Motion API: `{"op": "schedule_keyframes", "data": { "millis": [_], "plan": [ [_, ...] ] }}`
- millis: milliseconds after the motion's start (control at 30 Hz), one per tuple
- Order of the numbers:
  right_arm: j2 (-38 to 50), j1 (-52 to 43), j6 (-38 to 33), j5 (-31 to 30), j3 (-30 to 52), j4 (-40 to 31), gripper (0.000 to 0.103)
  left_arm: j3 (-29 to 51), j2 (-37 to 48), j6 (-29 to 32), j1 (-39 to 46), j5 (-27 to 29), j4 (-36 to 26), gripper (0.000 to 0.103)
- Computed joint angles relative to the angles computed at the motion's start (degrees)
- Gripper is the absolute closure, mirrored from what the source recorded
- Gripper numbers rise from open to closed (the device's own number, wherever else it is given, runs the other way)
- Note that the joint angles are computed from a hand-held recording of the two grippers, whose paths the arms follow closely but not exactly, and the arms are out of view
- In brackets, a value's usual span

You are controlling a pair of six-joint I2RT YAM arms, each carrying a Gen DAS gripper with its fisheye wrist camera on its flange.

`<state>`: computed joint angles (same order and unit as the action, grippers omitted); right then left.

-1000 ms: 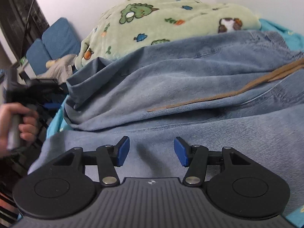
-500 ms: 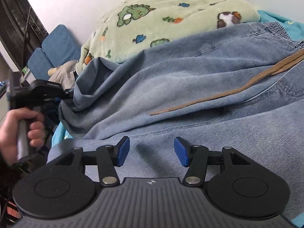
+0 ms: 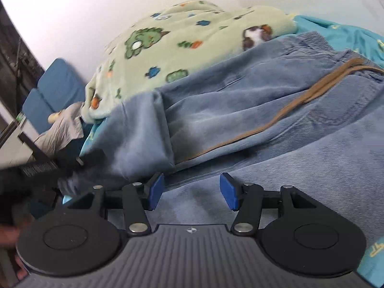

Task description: Fold clothes

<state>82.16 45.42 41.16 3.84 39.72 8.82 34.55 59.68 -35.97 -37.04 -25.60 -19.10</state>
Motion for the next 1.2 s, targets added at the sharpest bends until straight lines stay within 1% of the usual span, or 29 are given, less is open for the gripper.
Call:
{"op": "schedule_keyframes", "data": {
  "millis": [67, 100, 133, 167, 200, 267, 300, 333, 367, 400, 467, 533, 633, 767, 833, 933, 967, 1000, 1033, 1067, 1100, 1133, 1167, 1200],
  "plan": [
    [0.06, -0.82, 0.38, -0.52, -0.03, -0.09, 0.047, -1.61, 0.31, -0.45, 0.8, 1.53, 1.92, 0.094],
    [-0.05, -1.12, 0.78, -0.73, -0.23, -0.01, 0.047, -2.16, -0.58, -0.43, 1.12, 2.22, 1.91, 0.092],
    [0.03, -1.28, 0.97, -0.96, -0.26, 0.07, 0.047, -2.71, -1.48, -0.41, 1.44, 2.91, 1.87, 0.088],
    [0.15, -1.43, 1.12, -1.19, -0.26, 0.16, 0.047, -3.16, -2.42, -0.44, 1.87, 3.72, 1.68, 0.081],
    [0.28, -1.58, 1.28, -1.42, -0.26, 0.24, 0.047, -3.27, -3.47, -0.65, 2.71, 5.01, 0.91, 0.075],
    [0.53, -1.88, 1.6, -1.88, -0.25, 0.41, 0.047, -3.78, -6.21, -1.53, 4.37, 7.34, -0.37, 0.056],
    [0.4, -1.97, 1.66, -2.16, -0.42, 0.47, 0.047, -4.27, -8.05, -2.42, 5.26, 8.27, -0.93, 0.052],
    [0.42, -1.96, 1.7, -2.34, -0.39, 0.41, 0.047, -4.75, -9.88, -3.5, 6.33, 9.31, -1.49, 0.045],
    [0.34, -1.9, 1.77, -2.3, -0.41, 0.32, 0.047, -5.35, -11.55, -5.47, 8.02, 10.72, -1.85, 0.042],
    [0.24, -1.81, 1.85, -2.24, -0.44, 0.23, 0.047, -6.05, -13.06, -7.61, 9.78, 12.33, -1.78, 0.042],
    [0.09, -1.75, 2.16, -2.3, -0.51, 0.07, 0.047, -8.14, -15.64, -12.05, 15.84, 17.98, 0.13, 0.042],
    [0.2, -1.71, 2.43, -2.56, -0.52, 0.03, 0.047, -9.31, -15.78, -15.22, 22.38, 22.94, 2.79, 0.04],
    [0.76, -1.45, 2.43, -2.51, -0.08, -0.47, 0.047, -9.69, -11.74, -17.54, 30.93, 27.49, 7.77, 0.04],
    [1.53, -1.44, 2.01, -2.84, 0.19, -0.3, 0.047, -10.3, -2.51, -22.12, 40.61, 32.2, 18.25, 0.04],
    [1.83, -1.45, 1.91, -2.99, 0.16, -0.1, 0.047, -10.23, 2.21, -23.57, 43.45, 33.39, 23.31, 0.042],
    [2.51, -1.62, 1.65, -3.5, 0.22, 0.26, 0.047, -10.3, 6.77, -24.53, 44.79, 31.79, 29.44, 0.043],
    [2.79, -1.78, 1.4, -3.87, 0.25, 0.36, 0.047, -10.01, 8.9, -24.63, 45.37, 33.06, 31.41, 0.044],
    [2.95, -1.87, 1.38, -4.06, 0.16, 0.55, 0.047, -9.28, 11.13, -24.74, 45.75, 34.13, 32.49, 0.047],
    [3.1, -1.97, 1.38, -4.23, 0.07, 0.77, 0.047, -8.2, 13.18, -24.34, 45.98, 34.43, 32.65, 0.055],
    [3.35, -1.95, 1.35, -4.25, 0.02, 1.12, 0.047, -7.31, 14.66, -23.35, 45.97, 33.98, 32.36, 0.067],
    [3.74, -1.83, 1.13, -4.11, 0.19, 1.24, 0.047, -6.59, 15.82, -22.09, 46.21, 33.57, 32.37, 0.072],
    [4.15, -1.7, 0.89, -3.96, 0.39, 1.34, 0.047, -6.05, 16.75, -20.96, 46.57, 33.28, 32.49, 0.083],
    [4.47, -1.59, 0.67, -3.83, 0.52, 1.43, 0.047, -6.27, 16.73, -20.38, 47.5, 33.59, 33.13, 0.09],
    [4.81, -1.47, 0.46, -3.7, 0.65, 1.53, 0.047, -6.47, 16.53, -19.76, 48.38, 33.77, 33.62, 0.093]
  ]
}}
